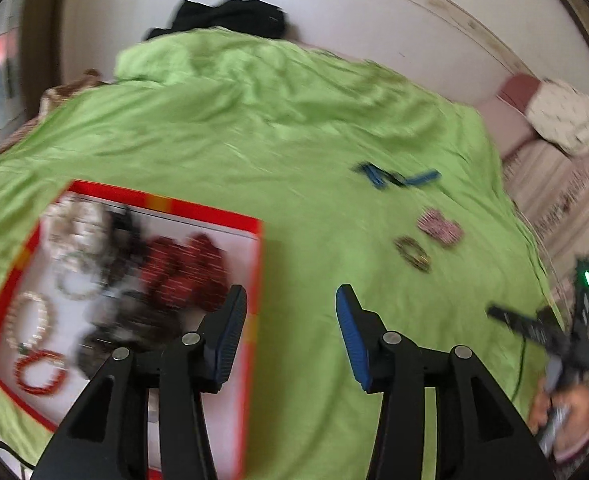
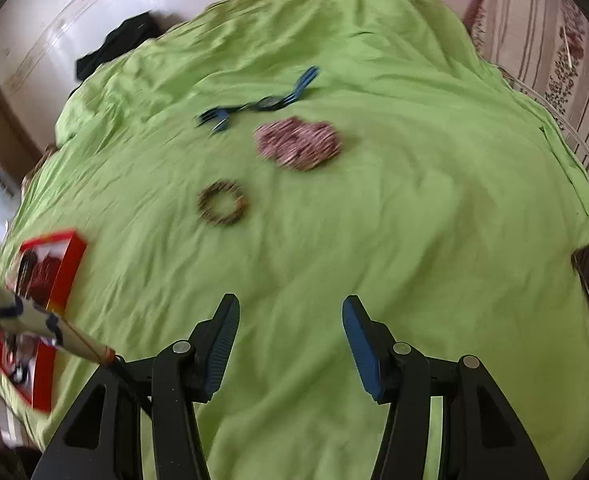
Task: Organize jewelry
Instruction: 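Move both tools back toward the two scrunchies on the sheet, then grasp the red plaid scrunchie with the right tool while the left grasps the leopard-print scrunchie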
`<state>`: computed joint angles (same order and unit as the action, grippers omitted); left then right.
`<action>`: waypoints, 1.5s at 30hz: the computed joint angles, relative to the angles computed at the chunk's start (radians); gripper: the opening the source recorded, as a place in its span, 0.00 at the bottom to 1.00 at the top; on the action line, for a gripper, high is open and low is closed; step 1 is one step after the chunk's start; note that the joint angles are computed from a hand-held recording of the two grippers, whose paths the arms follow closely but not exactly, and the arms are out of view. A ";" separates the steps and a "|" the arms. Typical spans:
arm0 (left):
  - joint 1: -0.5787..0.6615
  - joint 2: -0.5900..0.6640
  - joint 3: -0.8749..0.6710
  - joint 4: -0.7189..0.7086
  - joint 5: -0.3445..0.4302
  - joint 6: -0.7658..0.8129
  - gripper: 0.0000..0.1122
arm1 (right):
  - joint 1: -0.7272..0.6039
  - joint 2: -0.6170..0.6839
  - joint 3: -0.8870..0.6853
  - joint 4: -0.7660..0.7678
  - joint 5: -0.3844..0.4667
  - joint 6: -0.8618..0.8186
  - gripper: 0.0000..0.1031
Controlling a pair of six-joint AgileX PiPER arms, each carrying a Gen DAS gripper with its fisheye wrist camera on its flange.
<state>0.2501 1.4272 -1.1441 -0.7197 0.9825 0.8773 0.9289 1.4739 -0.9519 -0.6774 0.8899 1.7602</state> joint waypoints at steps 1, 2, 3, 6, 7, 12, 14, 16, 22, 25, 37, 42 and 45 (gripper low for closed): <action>-0.033 -0.009 0.023 0.002 -0.015 -0.001 0.40 | -0.044 -0.003 0.007 -0.003 -0.021 -0.022 0.56; -0.060 -0.017 0.044 0.003 -0.034 0.001 0.40 | -0.099 0.001 0.006 -0.005 -0.050 -0.059 0.56; -0.098 -0.025 0.068 0.010 -0.066 -0.002 0.40 | -0.150 0.014 -0.005 0.005 -0.078 -0.104 0.56; -0.180 -0.017 0.100 0.039 -0.137 -0.022 0.40 | -0.269 0.073 -0.062 0.027 -0.123 -0.217 0.56; -0.205 -0.005 0.103 0.054 -0.153 -0.033 0.40 | -0.307 0.102 -0.096 0.034 -0.136 -0.258 0.56; -0.255 0.045 0.104 0.080 -0.198 -0.050 0.40 | -0.424 0.281 -0.290 0.045 -0.107 -0.393 0.56; -0.262 0.065 0.098 0.088 -0.206 -0.057 0.40 | -0.456 0.335 -0.331 0.070 -0.115 -0.421 0.49; -0.261 0.073 0.096 0.087 -0.205 -0.057 0.40 | -0.495 0.386 -0.355 0.147 -0.152 -0.480 0.37; -0.271 0.064 0.102 0.089 -0.207 -0.066 0.40 | -0.501 0.320 -0.230 0.264 -0.279 -0.529 0.10; -0.280 0.043 0.115 0.090 -0.206 -0.068 0.40 | -0.438 0.204 -0.098 0.222 -0.279 -0.443 0.09; -0.405 -0.052 0.157 0.273 -0.241 -0.258 0.40 | -0.067 -0.070 0.225 -0.108 -0.157 0.109 0.37; -0.530 0.038 0.015 0.445 -0.209 -0.500 0.43 | -0.069 -0.084 0.227 -0.151 -0.177 0.106 0.45; -0.584 0.164 -0.105 0.471 -0.183 -0.622 0.49 | -0.069 -0.100 0.241 -0.151 -0.195 0.123 0.46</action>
<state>-0.3338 1.5915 -1.2492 -0.2490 0.7998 0.2558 0.8600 1.3735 -0.7113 -0.8287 0.6946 1.8830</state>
